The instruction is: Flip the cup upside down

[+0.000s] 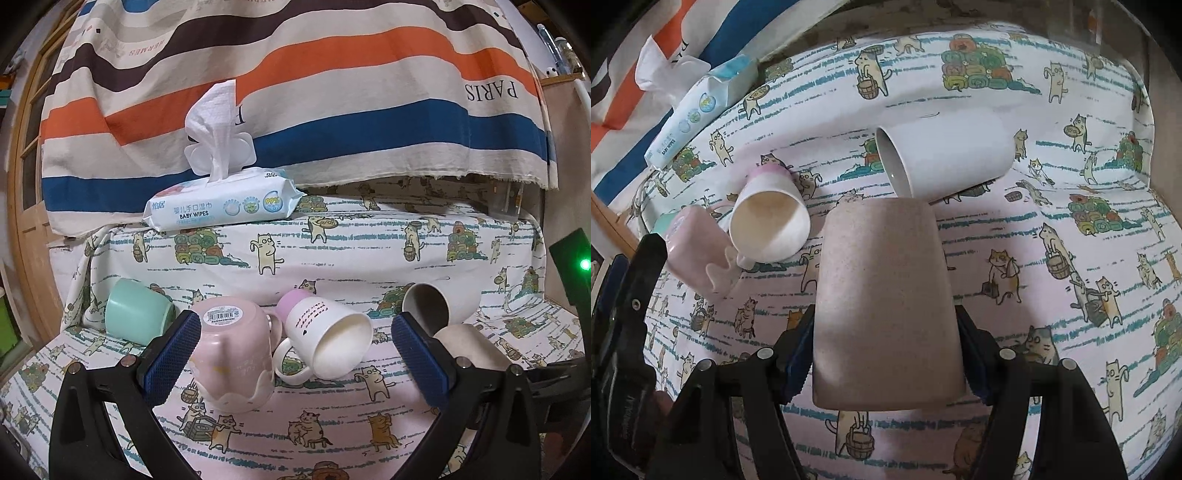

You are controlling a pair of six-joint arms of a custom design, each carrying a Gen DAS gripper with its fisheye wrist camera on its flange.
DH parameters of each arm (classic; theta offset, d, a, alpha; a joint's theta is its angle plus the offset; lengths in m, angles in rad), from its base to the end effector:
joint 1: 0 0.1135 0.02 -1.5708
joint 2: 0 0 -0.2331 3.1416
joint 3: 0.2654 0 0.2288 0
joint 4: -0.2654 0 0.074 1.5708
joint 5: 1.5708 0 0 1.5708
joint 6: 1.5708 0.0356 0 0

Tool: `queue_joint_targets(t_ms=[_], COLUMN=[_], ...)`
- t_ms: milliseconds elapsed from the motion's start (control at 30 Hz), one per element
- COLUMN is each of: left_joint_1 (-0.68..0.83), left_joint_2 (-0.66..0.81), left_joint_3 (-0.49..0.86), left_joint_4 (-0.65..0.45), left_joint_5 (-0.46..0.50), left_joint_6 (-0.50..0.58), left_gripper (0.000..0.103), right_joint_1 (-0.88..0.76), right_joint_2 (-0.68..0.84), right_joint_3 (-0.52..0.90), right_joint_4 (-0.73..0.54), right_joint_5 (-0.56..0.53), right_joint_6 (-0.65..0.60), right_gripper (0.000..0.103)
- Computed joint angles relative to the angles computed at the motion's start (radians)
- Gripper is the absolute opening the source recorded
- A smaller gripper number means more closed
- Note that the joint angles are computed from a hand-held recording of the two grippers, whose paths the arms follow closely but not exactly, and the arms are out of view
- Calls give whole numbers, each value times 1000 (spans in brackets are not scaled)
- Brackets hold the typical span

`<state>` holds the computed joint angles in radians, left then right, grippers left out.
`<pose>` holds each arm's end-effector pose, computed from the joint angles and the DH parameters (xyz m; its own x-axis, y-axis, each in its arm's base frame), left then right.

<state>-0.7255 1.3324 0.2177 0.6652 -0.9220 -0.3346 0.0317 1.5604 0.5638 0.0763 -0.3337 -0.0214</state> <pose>0.1700 -0.1129 0.1267 -0.2624 -0.0325 -0.9644 -0.2352 0.9714 0.0313 0.2526 0.0197 0.1081 -0.7903 -0.0453 -0.6110 -0.2452 0.9373 0.2476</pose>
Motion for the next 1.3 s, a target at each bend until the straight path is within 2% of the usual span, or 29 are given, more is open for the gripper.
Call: queue_joint_targets(t_ms=[333, 467, 667, 833, 1033, 1167, 1233, 1300], left_joint_1=[-2, -16, -52, -69, -79, -79, -76, -75], left_joint_2=[9, 1, -23, -51, -69, -50, -41, -33], left_joint_3=[-3, -8, -25, -39, -53, -47, -45, -43], left_joint_4=[18, 23, 46, 53, 71, 78, 87, 92], left_joint_5=[1, 2, -20, -29, -36, -44, -45, -48], left_joint_6=[1, 3, 17, 20, 29, 33, 37, 41], left_gripper=[103, 103, 103, 103, 103, 103, 103, 103], right_joint_1=[12, -5, -69, -156, -325, -460, -512, -541], right_joint_2=[-26, -102, -218, -291, -331, -286, -239, -200], right_joint_3=[-24, -87, -150, -189, -243, -272, -290, -286], right_joint_4=[22, 64, 60, 88, 270, 494, 631, 706], right_joint_5=[5, -25, -90, -96, -180, -299, -343, -371], right_joint_6=[-30, -66, -126, -190, -254, -231, -204, -188], right_gripper=[72, 84, 85, 85, 87, 103, 103, 103])
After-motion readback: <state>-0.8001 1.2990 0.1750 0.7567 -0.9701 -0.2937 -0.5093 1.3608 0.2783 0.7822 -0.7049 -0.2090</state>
